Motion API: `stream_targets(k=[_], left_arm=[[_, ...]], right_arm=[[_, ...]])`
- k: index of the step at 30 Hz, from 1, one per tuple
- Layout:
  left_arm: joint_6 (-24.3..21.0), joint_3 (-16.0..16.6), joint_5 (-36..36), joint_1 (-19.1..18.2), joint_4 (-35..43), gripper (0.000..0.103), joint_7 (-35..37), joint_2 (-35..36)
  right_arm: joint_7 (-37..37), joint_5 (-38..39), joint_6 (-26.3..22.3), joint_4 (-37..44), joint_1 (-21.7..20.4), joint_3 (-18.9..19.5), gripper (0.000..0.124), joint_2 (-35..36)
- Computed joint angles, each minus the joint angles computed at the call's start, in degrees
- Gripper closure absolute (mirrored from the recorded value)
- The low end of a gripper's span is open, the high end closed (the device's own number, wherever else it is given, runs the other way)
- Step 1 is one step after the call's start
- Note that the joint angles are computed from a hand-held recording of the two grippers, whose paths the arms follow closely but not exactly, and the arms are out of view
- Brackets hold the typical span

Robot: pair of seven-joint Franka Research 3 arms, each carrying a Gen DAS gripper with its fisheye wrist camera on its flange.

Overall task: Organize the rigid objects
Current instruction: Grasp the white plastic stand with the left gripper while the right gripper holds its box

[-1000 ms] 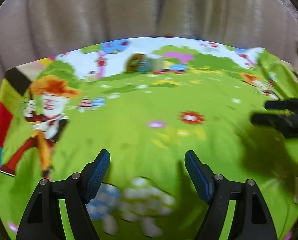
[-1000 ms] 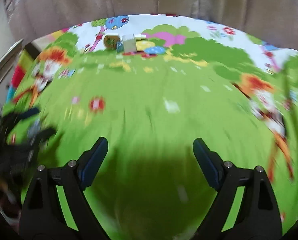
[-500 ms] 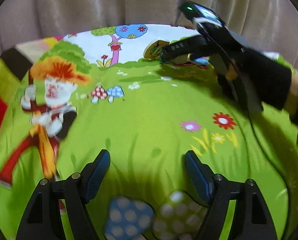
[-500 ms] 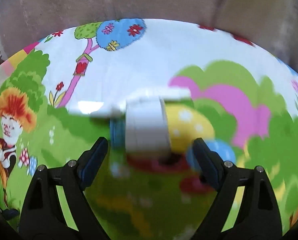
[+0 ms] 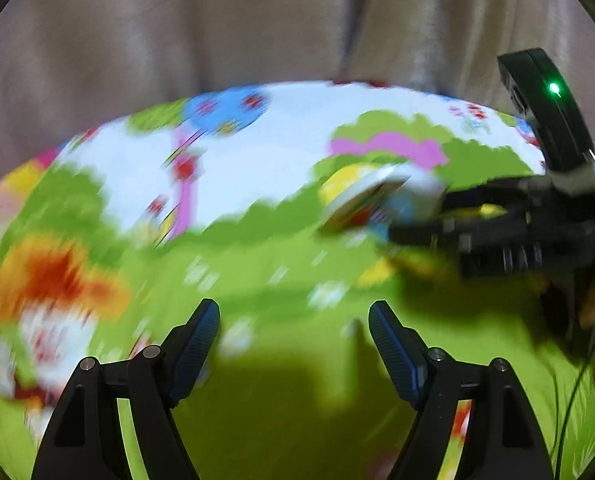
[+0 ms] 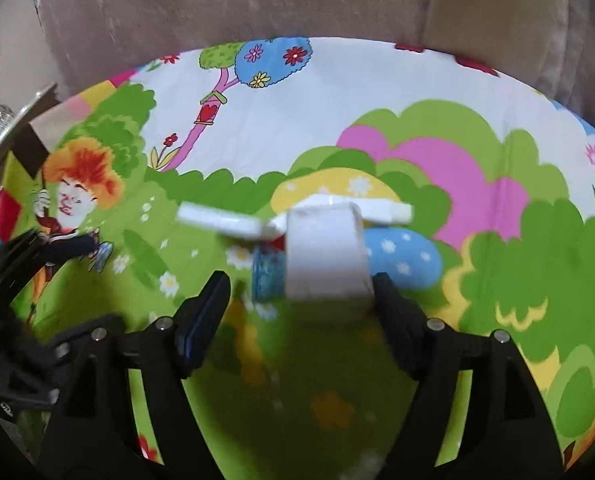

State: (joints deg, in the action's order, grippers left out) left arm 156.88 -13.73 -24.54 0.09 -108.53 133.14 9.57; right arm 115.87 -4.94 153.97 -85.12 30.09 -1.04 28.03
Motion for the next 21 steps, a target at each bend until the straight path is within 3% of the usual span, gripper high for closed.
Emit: stream_targets(k=[5, 7, 9, 10, 11, 12, 14, 16, 21], left_arm=[[7.6, -1.6, 8.6, -2.1, 5.6, 0.025, 2.8, 6.7], [6.6, -4.1, 10.2, -0.5, 8.9, 0.025, 5.8, 9.5], [1.2, -7.7, 9.5, 2.0, 12.5, 0.029, 11.8, 11.9], [-2.3, -7.8, 10.1, 1.9, 15.0, 0.039, 12.9, 13.3], [-6.2, -9.4, 7.7, 3.4, 16.9, 0.071, 15.6, 14.2], [-8.0, -10.5, 4.4, 4.6, 17.6, 0.074, 17.3, 14.2], [-7.5, -9.1, 2.5, 4.0, 16.0, 0.074, 16.3, 12.4], [-3.1, -8.0, -0.3, 4.3, 10.0, 0.074, 16.2, 8.0], [-1.5, -4.3, -8.3, 4.4, -1.7, 0.074, 15.2, -1.8]], right_arm=[[3.0, -0.1, 3.9, -9.0, -0.4, -0.6, 0.048, -5.6], [4.7, -0.2, 6.1, -12.4, -0.6, -0.8, 0.048, -7.5], [5.5, -0.3, 8.0, -14.8, -0.9, -0.7, 0.048, -8.8], [6.0, -0.6, 8.3, -15.1, -0.9, -0.7, 0.048, -9.0], [7.0, -1.8, 8.1, -15.0, -0.3, -1.4, 0.048, -8.9], [7.6, -3.1, 7.4, -14.6, 0.1, -1.8, 0.048, -8.7], [8.6, -5.8, 5.5, -13.3, 1.0, -2.4, 0.048, -8.2], [8.4, -7.0, 4.3, -12.3, 1.0, -2.0, 0.048, -7.8], [5.7, -7.6, 0.8, -7.3, 0.4, -0.9, 0.047, -4.8]])
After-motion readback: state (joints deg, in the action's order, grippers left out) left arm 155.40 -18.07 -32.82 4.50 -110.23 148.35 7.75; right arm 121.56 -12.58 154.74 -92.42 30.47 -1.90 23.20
